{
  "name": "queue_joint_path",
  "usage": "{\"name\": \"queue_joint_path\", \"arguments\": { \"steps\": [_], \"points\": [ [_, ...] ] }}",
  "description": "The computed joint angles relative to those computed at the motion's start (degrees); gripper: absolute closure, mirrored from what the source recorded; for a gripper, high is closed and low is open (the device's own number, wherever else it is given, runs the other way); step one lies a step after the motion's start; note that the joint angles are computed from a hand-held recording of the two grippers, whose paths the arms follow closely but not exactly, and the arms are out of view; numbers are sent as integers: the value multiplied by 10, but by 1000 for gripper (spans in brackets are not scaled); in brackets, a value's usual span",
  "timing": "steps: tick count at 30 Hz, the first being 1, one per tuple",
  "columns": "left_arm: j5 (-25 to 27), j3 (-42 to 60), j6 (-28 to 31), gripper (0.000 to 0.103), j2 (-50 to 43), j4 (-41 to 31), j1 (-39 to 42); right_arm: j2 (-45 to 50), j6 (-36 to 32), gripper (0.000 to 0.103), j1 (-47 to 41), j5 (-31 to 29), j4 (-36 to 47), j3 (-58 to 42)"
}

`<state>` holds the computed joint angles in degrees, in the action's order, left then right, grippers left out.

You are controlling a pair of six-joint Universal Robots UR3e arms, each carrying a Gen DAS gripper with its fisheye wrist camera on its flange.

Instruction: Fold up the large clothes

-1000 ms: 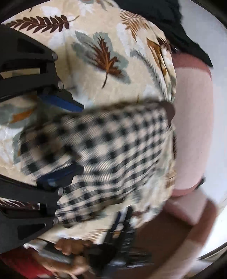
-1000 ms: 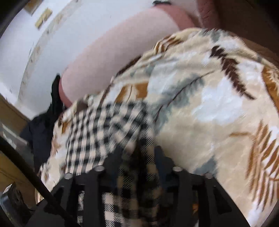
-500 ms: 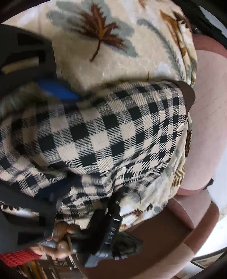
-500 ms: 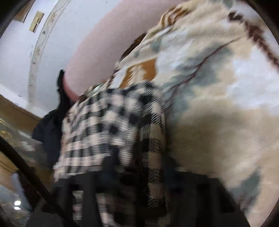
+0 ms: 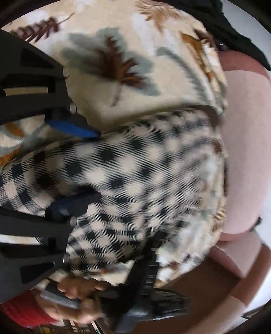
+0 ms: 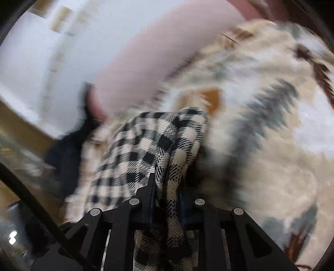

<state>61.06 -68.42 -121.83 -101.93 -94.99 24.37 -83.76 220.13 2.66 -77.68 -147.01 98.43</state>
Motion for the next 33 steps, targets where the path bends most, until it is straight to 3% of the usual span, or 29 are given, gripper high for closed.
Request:
{"name": "queue_joint_path", "arguments": {
  "steps": [2,5,8,10,15,22,27,30,33],
  "points": [
    [13,-69,16,33,40,26,3,3,0,71,7,-27,27,-16],
    [8,-168,55,32,105,57,37,-11,3,68,29,-90,64,-48],
    [-14,-195,95,35,124,-20,97,-40,2,68,45,-129,55,-52],
    [-35,-234,127,38,156,-33,135,-49,-11,68,52,-106,40,-57],
    [-35,-263,217,42,220,-133,217,-31,-19,69,64,67,-50,-26],
    [-9,-256,402,42,295,-280,383,138,15,69,116,198,-130,-116],
    [-19,-224,442,42,266,-309,452,175,80,71,146,202,-176,-80],
    [-31,-204,412,42,224,-288,449,135,60,71,171,174,-131,-67],
    [-42,-196,389,42,197,-260,436,87,65,71,176,184,-110,-29]
  ]
}}
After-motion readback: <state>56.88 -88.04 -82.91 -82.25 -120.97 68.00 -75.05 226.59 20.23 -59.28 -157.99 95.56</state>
